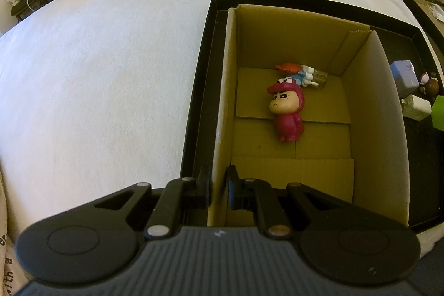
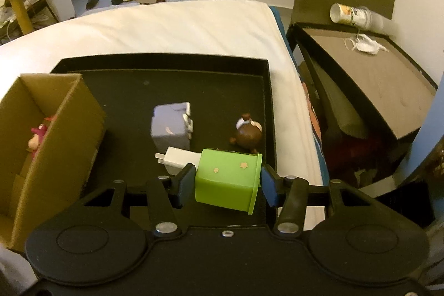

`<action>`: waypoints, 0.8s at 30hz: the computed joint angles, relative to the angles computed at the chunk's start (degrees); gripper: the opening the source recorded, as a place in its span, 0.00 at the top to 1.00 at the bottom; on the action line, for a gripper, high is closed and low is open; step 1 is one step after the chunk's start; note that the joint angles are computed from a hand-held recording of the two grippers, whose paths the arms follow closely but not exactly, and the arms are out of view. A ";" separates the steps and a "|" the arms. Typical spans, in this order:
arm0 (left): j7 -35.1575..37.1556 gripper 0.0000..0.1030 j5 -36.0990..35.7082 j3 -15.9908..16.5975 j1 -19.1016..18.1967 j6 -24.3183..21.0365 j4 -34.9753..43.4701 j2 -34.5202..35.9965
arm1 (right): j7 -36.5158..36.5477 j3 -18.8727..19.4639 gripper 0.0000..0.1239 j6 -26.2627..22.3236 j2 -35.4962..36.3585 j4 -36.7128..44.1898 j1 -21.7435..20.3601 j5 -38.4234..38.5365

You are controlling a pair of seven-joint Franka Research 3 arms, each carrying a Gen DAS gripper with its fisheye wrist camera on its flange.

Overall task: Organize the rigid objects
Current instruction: 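Close the right gripper on the green cube and lift it, then carry the green cube with the right gripper over the cardboard box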

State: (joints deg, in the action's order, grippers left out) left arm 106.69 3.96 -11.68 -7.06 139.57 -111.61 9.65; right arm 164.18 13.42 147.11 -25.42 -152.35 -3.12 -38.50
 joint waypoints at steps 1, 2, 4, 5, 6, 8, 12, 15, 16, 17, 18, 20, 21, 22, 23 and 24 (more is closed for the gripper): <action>0.00 0.89 0.00 0.00 0.00 0.00 0.00 0.00 | -0.11 0.00 0.60 0.09 -0.08 0.18 0.09 -0.02; 0.00 0.89 0.00 -0.01 0.01 0.00 0.00 0.00 | -0.28 0.01 0.60 0.26 -0.15 0.36 0.18 -0.05; 0.01 0.89 -0.04 -0.02 0.01 -0.01 0.01 0.01 | -0.65 0.29 0.60 0.17 -0.01 1.00 0.30 -0.28; 0.02 0.89 -0.12 -0.04 0.01 -0.01 0.00 0.01 | -0.80 0.43 0.60 0.10 0.11 1.35 0.38 -0.44; 0.05 0.89 -0.12 -0.03 0.02 0.01 -0.03 0.00 | -0.94 0.50 0.60 0.14 0.21 1.69 0.51 -0.56; 0.21 0.90 -0.33 -0.06 0.07 0.04 -0.07 -0.04 | -1.11 0.58 0.60 0.25 0.41 2.30 0.74 -0.71; 0.41 0.90 -0.55 -0.05 0.13 0.18 -0.26 -0.14 | -1.31 0.78 0.60 0.59 1.03 3.70 1.14 -1.27; 0.42 0.90 -0.57 -0.03 0.13 0.20 -0.28 -0.15 | -1.50 0.84 0.60 0.62 1.42 4.57 1.51 -1.66; 0.39 0.90 -0.63 -0.04 0.13 0.20 -0.28 -0.15 | -1.59 0.75 0.60 0.73 1.55 4.78 1.67 -1.65; 0.39 0.90 -0.63 -0.03 0.13 0.20 -0.28 -0.15 | -1.68 0.61 0.60 0.94 1.66 4.99 1.83 -1.56; 0.41 0.90 -0.70 -0.03 0.15 0.24 -0.31 -0.10 | -1.71 0.61 0.60 1.03 1.80 5.28 1.92 -1.60; 0.24 0.90 -0.39 0.02 0.08 0.13 -0.17 0.05 | -1.79 0.64 0.60 1.09 2.09 5.88 1.97 -1.95; -0.03 0.89 0.06 0.06 -0.03 0.05 -0.05 0.18 | -1.60 0.22 0.60 2.01 2.15 5.90 2.11 -1.56; -0.27 0.89 0.43 0.08 -0.12 -0.03 0.04 0.25 | -1.30 -0.18 0.60 3.03 2.24 5.84 2.14 -0.98; -0.48 0.89 0.71 0.08 -0.19 -0.03 0.06 0.28 | -1.17 0.07 0.60 2.92 2.39 6.18 2.01 -0.90; -0.53 0.89 0.76 0.04 -0.20 0.03 0.03 0.29 | -1.26 0.69 0.60 2.13 2.74 6.85 1.78 -1.59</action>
